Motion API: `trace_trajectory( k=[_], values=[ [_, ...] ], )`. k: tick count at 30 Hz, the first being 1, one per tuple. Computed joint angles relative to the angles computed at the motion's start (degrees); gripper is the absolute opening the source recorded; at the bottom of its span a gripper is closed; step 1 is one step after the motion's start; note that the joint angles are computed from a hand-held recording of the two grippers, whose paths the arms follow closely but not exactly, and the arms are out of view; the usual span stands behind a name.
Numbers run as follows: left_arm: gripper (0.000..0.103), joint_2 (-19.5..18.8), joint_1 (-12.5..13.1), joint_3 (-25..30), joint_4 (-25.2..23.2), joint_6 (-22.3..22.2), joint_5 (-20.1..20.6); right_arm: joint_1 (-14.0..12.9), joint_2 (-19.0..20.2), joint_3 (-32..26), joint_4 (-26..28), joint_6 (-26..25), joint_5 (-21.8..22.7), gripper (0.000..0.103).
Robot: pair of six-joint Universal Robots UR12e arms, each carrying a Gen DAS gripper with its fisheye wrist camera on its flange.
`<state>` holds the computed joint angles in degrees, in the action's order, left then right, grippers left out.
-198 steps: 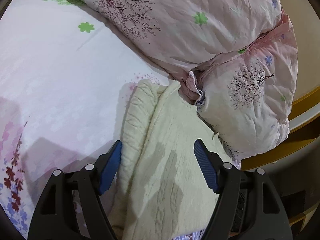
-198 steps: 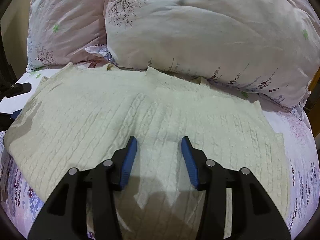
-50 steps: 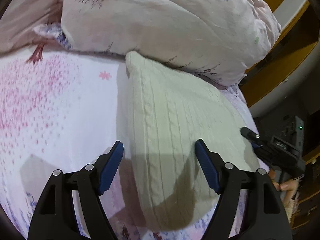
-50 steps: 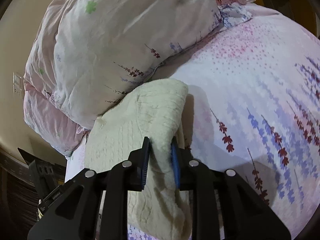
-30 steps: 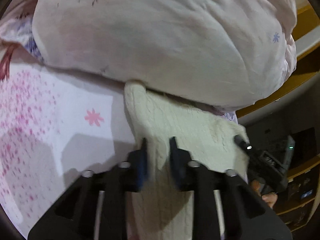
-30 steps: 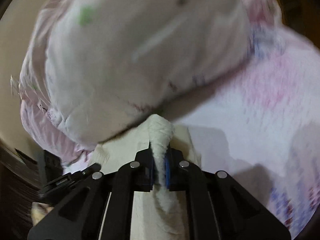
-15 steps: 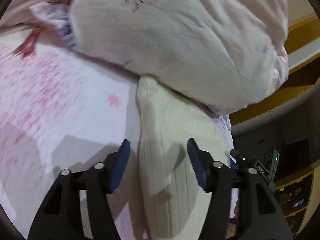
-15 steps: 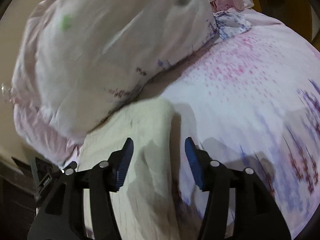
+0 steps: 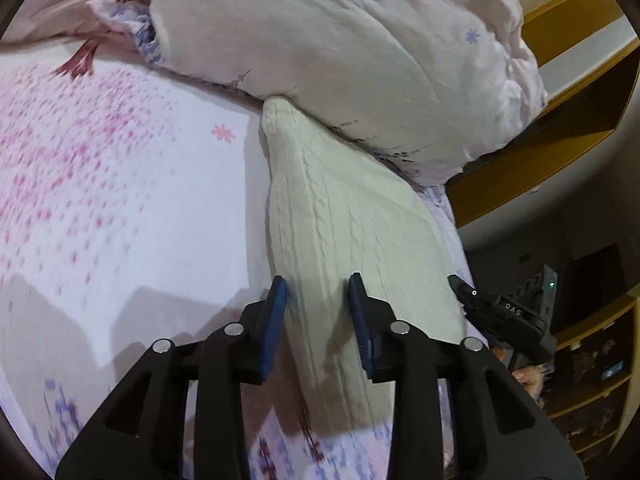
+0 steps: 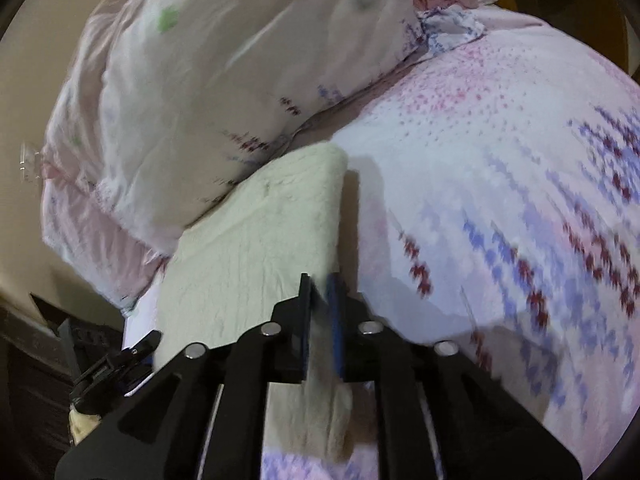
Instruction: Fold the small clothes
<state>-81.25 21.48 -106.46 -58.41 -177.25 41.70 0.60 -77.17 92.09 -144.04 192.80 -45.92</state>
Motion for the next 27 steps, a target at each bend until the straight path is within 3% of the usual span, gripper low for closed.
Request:
trace_trajectory(
  k=[2, 5, 8, 10, 11, 13, 17, 19, 20, 22, 24, 27],
  values=[
    [0.06, 1.11, 0.84, -0.9, -1.7, 0.84, -1.81, -1.03, -0.85, 1.64, -0.88, 0.21, 3.67, 0.049],
    [0.061, 2.28, 0.81, -1.74, -3.93, 3.17, -2.27, -1.5, -2.33, 3.68, -0.5, -1.78, 5.45, 0.051],
    [0.061, 2.15, -0.48, -1.4, -6.82, 4.87, -1.17, -0.78, -3.27, 4.46, 2.33, -4.74, 3.79, 0.051],
    [0.061, 2.54, -1.69, -2.17, -3.78, 4.85, 1.37, -0.49, -3.62, 5.07, 2.68, -5.91, 2.88, 0.024],
    [0.051, 2.64, -1.9, -2.32, -3.11, 5.19, 1.64, -0.4, -3.76, 5.64, 1.83, -6.52, 2.75, 0.014],
    [0.04, 2.64, -2.03, -2.39, -3.11, 6.3, 1.66, -0.18, -4.13, 6.45, -0.14, -5.98, 0.89, 0.01],
    [0.039, 2.72, -2.32, -2.42, -2.41, 7.23, 2.77, -0.28, -4.01, 6.3, 2.47, -6.22, 0.51, 0.01],
    [0.047, 2.74, -1.56, -1.75, -4.47, 7.67, 1.37, -0.35, -4.17, 5.93, 2.94, -6.33, 0.61, 0.019],
    [0.063, 2.67, -1.12, -1.69, -4.18, 6.58, 0.35, -0.58, -4.2, 5.57, 3.27, -5.77, 1.14, 0.029],
    [0.084, 2.39, -0.21, -1.54, -1.16, 3.48, -1.41, -1.03, -3.9, 4.95, 1.98, -3.76, 2.23, 0.048],
    [0.088, 1.73, 0.03, -0.91, 1.06, 1.9, -1.77, -1.37, -3.04, 3.85, -0.4, -1.21, 3.5, 0.063],
    [0.091, -0.48, -0.59, 1.45, 1.09, -0.61, -0.64, -1.13, -1.05, 0.92, 0.69, 0.32, 4.47, 0.066]
  ],
)
